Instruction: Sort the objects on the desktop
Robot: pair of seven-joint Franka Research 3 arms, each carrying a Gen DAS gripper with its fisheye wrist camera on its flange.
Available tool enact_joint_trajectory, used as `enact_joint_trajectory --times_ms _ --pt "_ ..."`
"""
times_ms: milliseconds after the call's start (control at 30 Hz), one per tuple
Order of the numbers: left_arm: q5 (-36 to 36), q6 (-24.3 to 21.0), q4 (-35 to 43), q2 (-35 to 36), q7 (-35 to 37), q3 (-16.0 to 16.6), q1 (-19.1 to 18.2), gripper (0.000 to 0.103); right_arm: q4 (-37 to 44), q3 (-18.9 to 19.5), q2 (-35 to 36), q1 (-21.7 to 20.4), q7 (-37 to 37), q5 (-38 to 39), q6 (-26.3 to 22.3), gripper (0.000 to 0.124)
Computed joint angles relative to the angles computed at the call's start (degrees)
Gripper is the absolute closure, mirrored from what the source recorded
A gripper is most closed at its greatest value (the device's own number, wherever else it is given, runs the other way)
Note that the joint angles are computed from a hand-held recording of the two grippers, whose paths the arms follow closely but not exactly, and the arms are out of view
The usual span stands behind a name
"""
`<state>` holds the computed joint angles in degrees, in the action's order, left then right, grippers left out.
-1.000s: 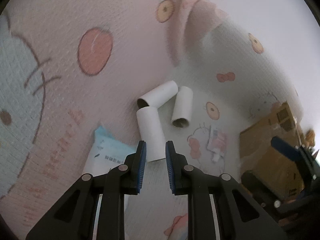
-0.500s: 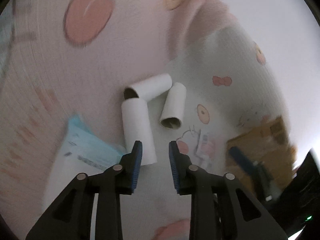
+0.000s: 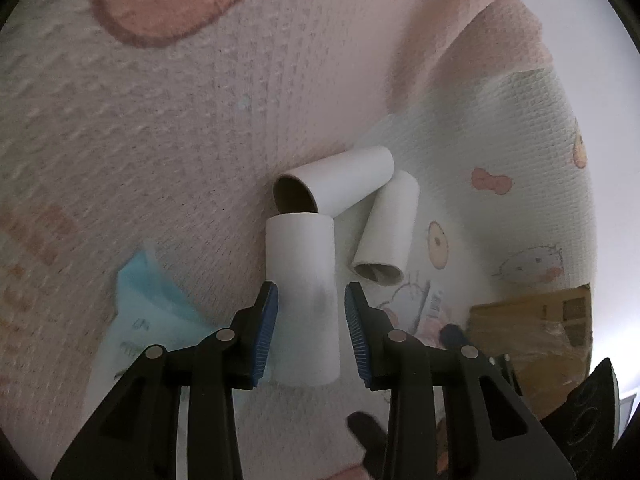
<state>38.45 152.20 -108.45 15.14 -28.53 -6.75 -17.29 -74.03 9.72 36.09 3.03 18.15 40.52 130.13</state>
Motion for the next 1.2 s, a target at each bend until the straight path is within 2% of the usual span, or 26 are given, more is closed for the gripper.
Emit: enact_joint_trajectory --times_ms 167,400,567,767,833,900,1033,1200 --pt "-3.2 -0.5 0.6 0.9 4.1 -0.5 0.9 0.065 1.5 -0.7 1.9 0.8 3.4 -1.2 0.6 0.036" --pt "-7.2 -5.0 4.4 2.6 9.5 -1.1 0.9 0.063 11.3 -0.9 8.0 0.2 13.0 -3.9 -7.5 0.048" --pt "-10.5 -6.4 6.5 3.7 12.0 -1.4 1.0 0.063 15.2 -0.4 10.1 -0.4 15.3 -4.9 -11.2 0.052" --pt "-16.1 0.6 8.8 7.2 16.6 -2.4 2.1 0.063 20.1 -0.6 12.6 -0.7 17.8 -6.6 -16.7 0.064" --pt "-15.7 -1.1 10.9 8.3 17.0 -1.5 0.8 0.063 20.6 -1.1 12.9 -0.5 18.6 -7.5 -17.1 0.07" --pt "-15.4 -3.4 12.9 9.2 18.1 -1.1 -0.2 0.063 23.9 -1.1 14.7 -0.8 20.0 -8.4 -20.8 0.079" --pt "-15.0 -4.5 13.6 9.4 18.1 -0.6 -1.2 0.063 23.1 -0.9 14.1 -1.7 20.9 -8.1 -21.8 0.08" --pt "-14.9 -2.3 12.5 9.0 18.3 -0.6 -1.2 0.063 22.3 -0.9 13.1 -2.9 20.7 -7.4 -22.9 0.081"
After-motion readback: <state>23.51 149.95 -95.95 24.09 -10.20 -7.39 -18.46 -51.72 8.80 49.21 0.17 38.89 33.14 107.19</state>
